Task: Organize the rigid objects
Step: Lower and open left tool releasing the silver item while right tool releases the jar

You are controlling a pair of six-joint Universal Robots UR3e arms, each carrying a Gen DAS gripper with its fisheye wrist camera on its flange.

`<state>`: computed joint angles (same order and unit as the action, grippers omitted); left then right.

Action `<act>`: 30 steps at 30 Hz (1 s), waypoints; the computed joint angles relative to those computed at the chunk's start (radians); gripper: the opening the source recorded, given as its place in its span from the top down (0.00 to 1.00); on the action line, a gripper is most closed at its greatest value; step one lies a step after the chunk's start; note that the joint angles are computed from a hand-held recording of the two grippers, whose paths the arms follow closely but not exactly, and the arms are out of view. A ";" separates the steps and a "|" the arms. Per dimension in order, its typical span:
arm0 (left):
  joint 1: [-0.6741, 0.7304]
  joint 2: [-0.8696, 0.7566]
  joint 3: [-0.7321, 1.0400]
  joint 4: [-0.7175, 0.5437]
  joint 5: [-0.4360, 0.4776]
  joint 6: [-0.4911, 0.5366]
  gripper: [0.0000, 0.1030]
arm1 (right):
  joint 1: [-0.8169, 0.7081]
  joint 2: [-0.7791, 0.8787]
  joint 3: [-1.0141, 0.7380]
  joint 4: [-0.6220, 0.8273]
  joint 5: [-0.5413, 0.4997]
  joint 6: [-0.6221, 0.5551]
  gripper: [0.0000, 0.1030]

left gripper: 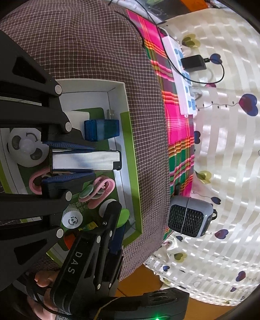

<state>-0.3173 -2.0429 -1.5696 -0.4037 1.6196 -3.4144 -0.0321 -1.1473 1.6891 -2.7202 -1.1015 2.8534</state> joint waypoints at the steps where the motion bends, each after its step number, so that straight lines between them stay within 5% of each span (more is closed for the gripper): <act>1: 0.000 -0.004 0.004 -0.003 -0.001 0.000 0.79 | 0.000 0.001 0.000 0.000 -0.001 -0.001 0.66; 30: 0.007 -0.019 0.026 -0.033 -0.015 0.002 0.79 | 0.038 0.032 -0.042 0.006 -0.052 -0.002 0.66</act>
<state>-0.3105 -2.0616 -1.5440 -0.4362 1.6047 -3.4121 0.0058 -1.1156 1.6475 -2.7146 -1.1537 2.8518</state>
